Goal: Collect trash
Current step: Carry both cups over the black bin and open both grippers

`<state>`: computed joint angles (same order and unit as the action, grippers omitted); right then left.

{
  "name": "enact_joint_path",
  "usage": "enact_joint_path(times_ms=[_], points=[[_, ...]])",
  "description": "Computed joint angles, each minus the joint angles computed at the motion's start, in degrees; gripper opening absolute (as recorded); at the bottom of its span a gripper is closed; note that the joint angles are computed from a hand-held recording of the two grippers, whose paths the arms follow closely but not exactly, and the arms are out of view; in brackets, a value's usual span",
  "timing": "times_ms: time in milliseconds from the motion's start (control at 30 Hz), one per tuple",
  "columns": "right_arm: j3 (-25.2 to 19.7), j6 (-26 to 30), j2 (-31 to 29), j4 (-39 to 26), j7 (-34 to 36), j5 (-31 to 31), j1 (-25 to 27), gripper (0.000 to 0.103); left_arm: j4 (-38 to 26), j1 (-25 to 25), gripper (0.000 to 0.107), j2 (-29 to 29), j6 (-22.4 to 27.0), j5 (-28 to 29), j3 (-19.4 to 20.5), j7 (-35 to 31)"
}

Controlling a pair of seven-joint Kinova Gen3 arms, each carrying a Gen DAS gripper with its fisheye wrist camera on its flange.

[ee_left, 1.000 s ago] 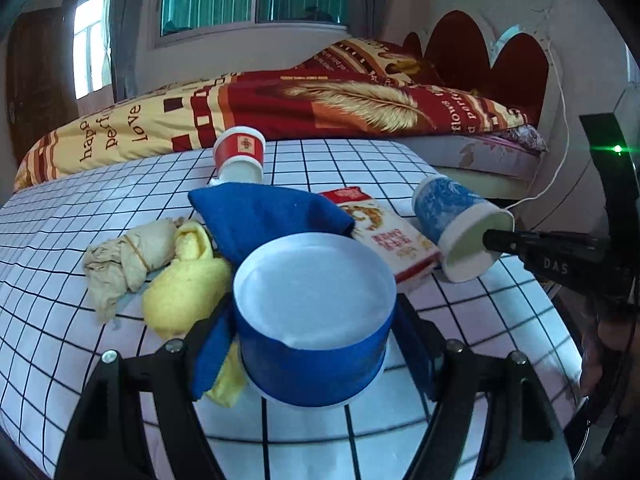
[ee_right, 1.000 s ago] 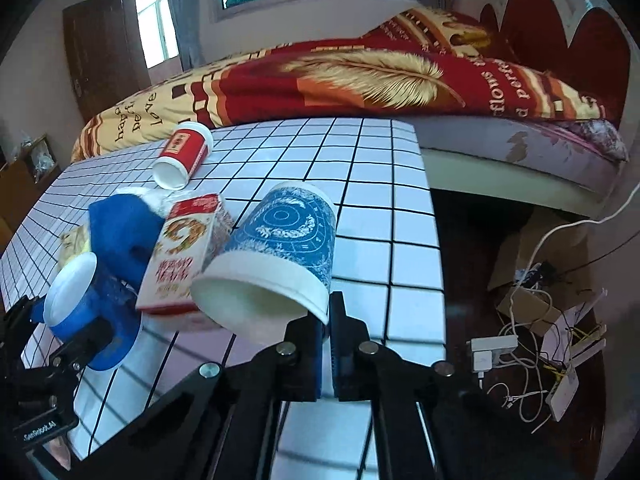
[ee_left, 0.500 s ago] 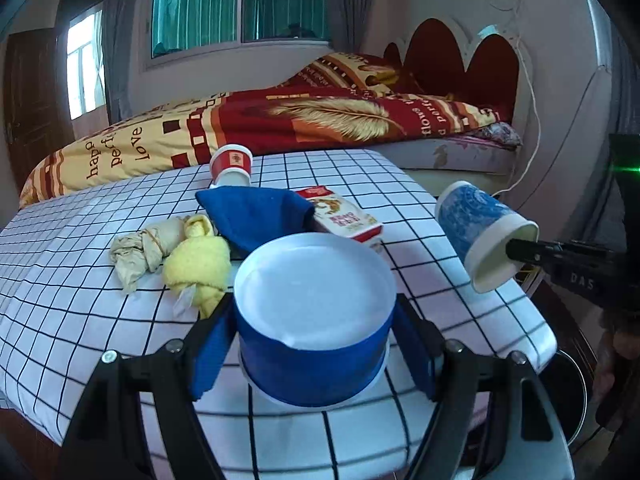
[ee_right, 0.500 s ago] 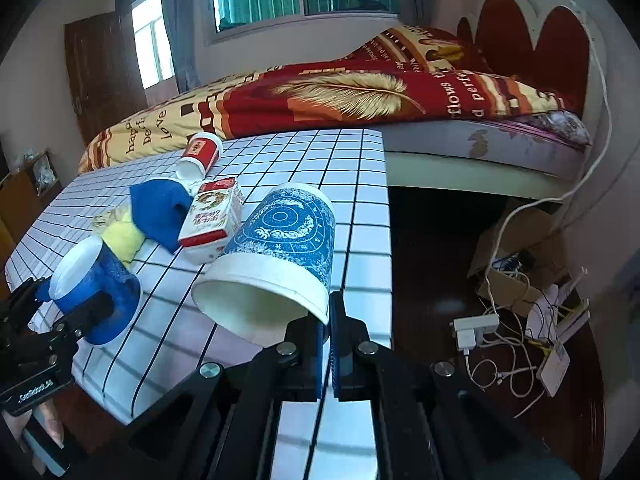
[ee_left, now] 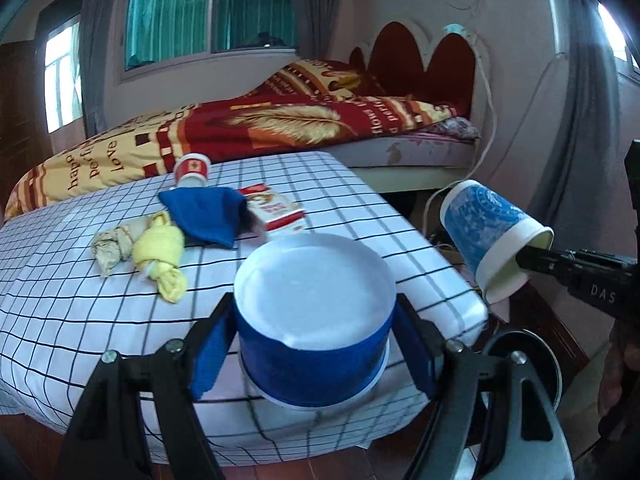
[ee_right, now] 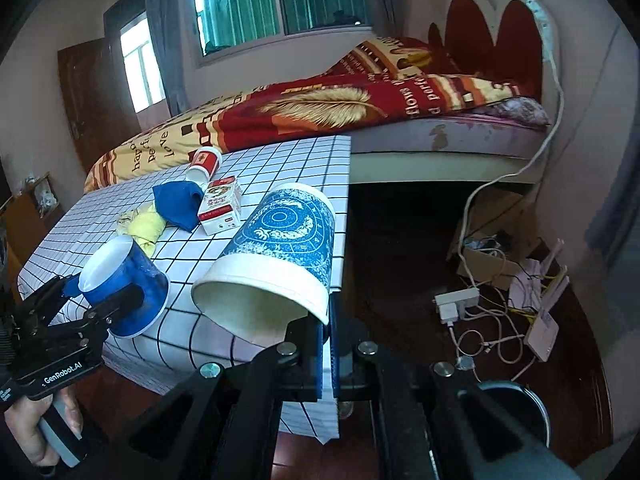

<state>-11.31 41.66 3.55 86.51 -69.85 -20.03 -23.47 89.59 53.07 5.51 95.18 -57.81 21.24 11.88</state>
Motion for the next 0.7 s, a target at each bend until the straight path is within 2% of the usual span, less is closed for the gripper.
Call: enact_joint_path(times_ms=[133, 400, 700], points=[[1.48, 0.03, -3.18, 2.96, 1.64, -1.63, 1.81, 0.003, -2.19, 1.45, 0.077, 1.71, -0.32, -1.55, 0.26, -0.96], [6.07, 1.03, -7.67, 7.92, 5.42, -4.07, 6.08, 0.003, -6.56, 5.0, 0.077, 5.39, -3.22, -3.23, -1.93, -3.93], [9.81, 1.29, -7.94, 12.24, 7.43, -7.0, 10.68, 0.003, -12.11, 7.77, 0.077, 9.72, -8.22, -2.8, -5.67, -9.03]])
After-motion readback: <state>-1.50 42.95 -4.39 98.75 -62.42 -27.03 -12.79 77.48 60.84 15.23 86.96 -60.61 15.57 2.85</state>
